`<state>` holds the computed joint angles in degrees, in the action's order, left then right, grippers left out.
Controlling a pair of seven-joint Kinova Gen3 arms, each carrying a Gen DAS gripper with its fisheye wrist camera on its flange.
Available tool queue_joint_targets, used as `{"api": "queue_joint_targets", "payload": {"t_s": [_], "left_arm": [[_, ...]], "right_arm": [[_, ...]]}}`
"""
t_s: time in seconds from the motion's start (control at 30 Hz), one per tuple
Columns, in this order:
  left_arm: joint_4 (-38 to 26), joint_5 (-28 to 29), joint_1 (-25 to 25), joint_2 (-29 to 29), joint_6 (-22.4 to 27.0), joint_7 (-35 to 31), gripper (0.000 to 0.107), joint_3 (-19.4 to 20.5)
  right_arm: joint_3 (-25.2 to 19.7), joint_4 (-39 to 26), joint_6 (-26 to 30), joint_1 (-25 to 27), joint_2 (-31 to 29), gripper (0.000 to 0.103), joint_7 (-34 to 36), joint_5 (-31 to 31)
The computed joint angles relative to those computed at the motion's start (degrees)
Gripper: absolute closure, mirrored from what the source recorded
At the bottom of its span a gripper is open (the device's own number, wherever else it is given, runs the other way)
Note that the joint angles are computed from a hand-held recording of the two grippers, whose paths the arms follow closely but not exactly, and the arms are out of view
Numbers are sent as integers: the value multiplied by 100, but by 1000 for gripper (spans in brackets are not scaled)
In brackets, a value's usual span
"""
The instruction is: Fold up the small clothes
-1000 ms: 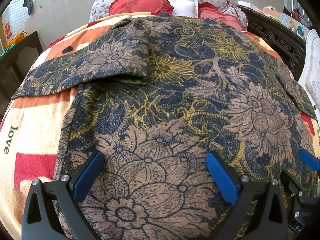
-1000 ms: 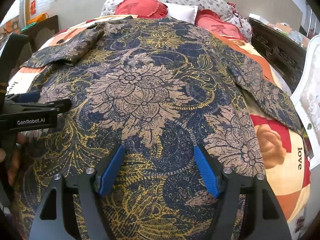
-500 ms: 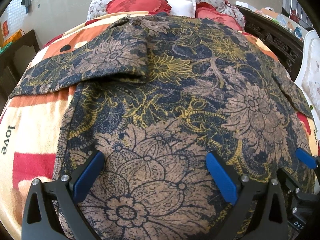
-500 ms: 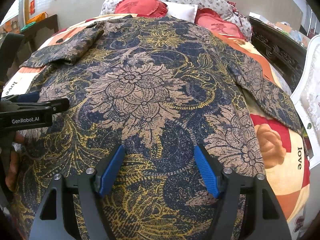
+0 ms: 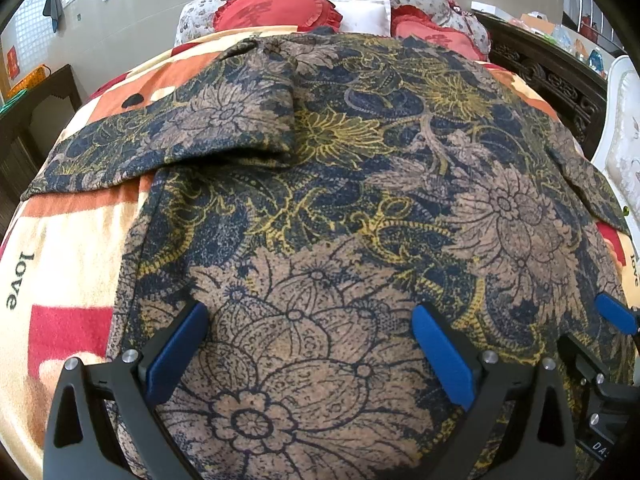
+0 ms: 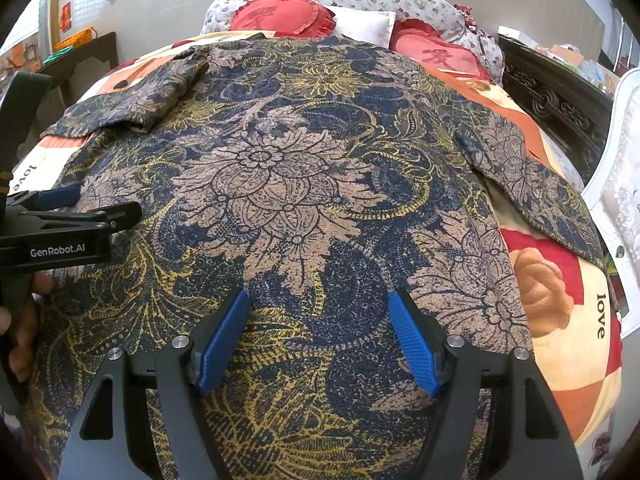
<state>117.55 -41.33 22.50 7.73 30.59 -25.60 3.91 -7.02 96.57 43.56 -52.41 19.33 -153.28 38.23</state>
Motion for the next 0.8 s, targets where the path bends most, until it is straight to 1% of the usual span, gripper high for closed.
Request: {"api": "queue_joint_targets", "payload": {"t_s": [0.07,0.17,0.3,0.33,0.37,0.4,0.43,0.53,0.63,0.7,0.8], "left_arm": [[-52,-38,2,17,145,30,5,62],[-313,-95,205,80,684,-20,5,116],[-609,-505,560,57,1355,143,5,282],[-656,-593,614,1,1409,201,5,324],[-690,-594,606,-60,1372,182,5,361],[-766,-507,561,-123,1288,71,5,401],[-871,-400,514,-152,1233,-40,5,434],[-1350,-26,403,-71,1257,-462,5,486],[-1907,117,437,85,1384,-701,5,508],[-2271,66,640,198,1621,-646,5,471],[-2772,334,710,321,1773,-940,5,466]], "right_arm": [[0,2,-8,6,-2,24,-1,-2],[-5,6,-19,17,-2,24,16,-21],[-110,-135,94,205,-53,24,408,-412],[-149,-189,215,252,-99,24,461,-481],[-82,-218,322,197,-152,24,421,-484],[-2,-237,467,137,-246,24,288,-429],[-13,-249,540,171,-317,24,184,-379],[-16,-363,757,333,-472,24,-35,-328],[-23,-733,1286,436,-403,24,-39,-233],[-11,-942,1593,497,-379,24,-8,-195],[-10,-1004,1658,685,-504,24,18,-206]]}}
